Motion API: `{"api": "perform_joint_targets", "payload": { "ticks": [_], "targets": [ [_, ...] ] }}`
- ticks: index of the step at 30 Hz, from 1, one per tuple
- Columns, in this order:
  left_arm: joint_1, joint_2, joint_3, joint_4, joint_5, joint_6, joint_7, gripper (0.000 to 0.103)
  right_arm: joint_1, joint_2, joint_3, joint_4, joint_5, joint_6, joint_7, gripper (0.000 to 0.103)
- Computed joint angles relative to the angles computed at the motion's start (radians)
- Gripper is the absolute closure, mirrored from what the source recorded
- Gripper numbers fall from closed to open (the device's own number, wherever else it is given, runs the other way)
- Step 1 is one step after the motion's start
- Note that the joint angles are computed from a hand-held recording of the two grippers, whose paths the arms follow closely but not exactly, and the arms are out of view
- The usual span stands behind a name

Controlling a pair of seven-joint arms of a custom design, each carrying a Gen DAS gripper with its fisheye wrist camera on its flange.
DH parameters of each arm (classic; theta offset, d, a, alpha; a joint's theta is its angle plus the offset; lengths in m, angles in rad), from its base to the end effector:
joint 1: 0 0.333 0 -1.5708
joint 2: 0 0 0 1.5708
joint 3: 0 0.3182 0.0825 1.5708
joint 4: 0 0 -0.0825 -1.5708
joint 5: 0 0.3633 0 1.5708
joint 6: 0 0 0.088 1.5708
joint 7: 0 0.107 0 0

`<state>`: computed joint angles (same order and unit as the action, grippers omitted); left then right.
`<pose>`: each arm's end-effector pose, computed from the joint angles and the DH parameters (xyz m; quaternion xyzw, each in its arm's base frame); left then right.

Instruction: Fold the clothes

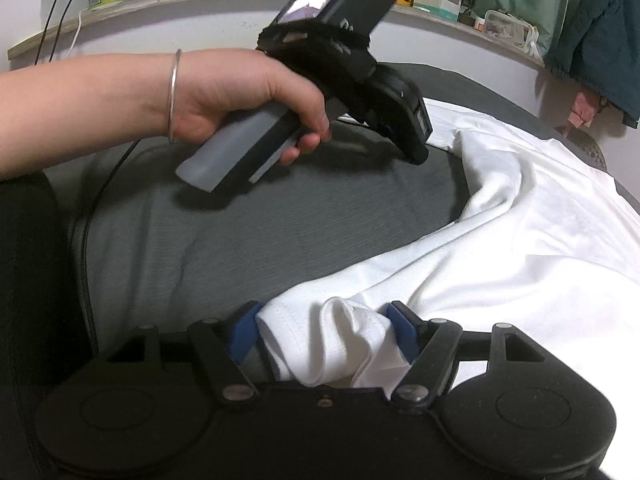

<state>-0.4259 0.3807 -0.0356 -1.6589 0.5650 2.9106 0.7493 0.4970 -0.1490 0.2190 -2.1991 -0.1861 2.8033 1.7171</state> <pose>0.6054 -0.3333 0.4977 -0.5946 0.6733 -0.3783 0.2237 0.3923 0.3604 0.5447 -0.8480 0.3783 -0.1974 0.3143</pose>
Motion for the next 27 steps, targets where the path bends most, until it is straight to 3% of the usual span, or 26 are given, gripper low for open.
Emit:
{"api": "perform_joint_targets", "payload": {
  "ticks": [6, 14, 16, 17, 18, 21, 23, 25, 27],
  "targets": [
    [-0.006, -0.023, 0.006, -0.028, 0.063, 0.001, 0.023, 0.1, 0.002, -0.002, -0.001, -0.003, 0.004, 0.001, 0.001, 0.034],
    [0.011, -0.022, -0.021, -0.024, 0.038, -0.005, 0.057, 0.096, 0.002, 0.001, -0.001, 0.003, 0.007, 0.0, -0.002, 0.034],
    [0.043, -0.027, -0.058, -0.041, -0.021, 0.026, 0.1, 0.068, 0.002, 0.001, -0.001, 0.001, 0.006, 0.002, -0.002, 0.034],
    [0.075, -0.017, -0.099, -0.045, -0.079, 0.058, 0.15, 0.039, 0.003, 0.001, -0.001, 0.001, 0.007, 0.002, -0.002, 0.034],
    [0.081, -0.012, -0.113, -0.049, -0.117, 0.08, 0.185, 0.024, 0.003, 0.001, -0.001, 0.0, 0.007, 0.003, -0.003, 0.034],
    [-0.004, -0.006, -0.036, -0.025, -0.06, 0.04, 0.181, 0.022, 0.002, 0.001, -0.001, -0.001, 0.006, 0.004, -0.002, 0.034],
    [-0.012, -0.01, -0.027, -0.031, -0.066, 0.049, 0.162, 0.021, 0.002, 0.003, 0.0, 0.001, 0.003, 0.004, -0.001, 0.034],
    [0.027, -0.016, -0.066, -0.053, -0.143, 0.094, 0.164, 0.015, 0.002, 0.005, -0.001, 0.002, 0.002, 0.004, 0.0, 0.034],
    [0.099, -0.015, -0.137, -0.091, -0.282, 0.196, 0.168, 0.0, 0.001, 0.006, 0.0, 0.001, 0.0, 0.007, 0.003, 0.033]
  ]
}}
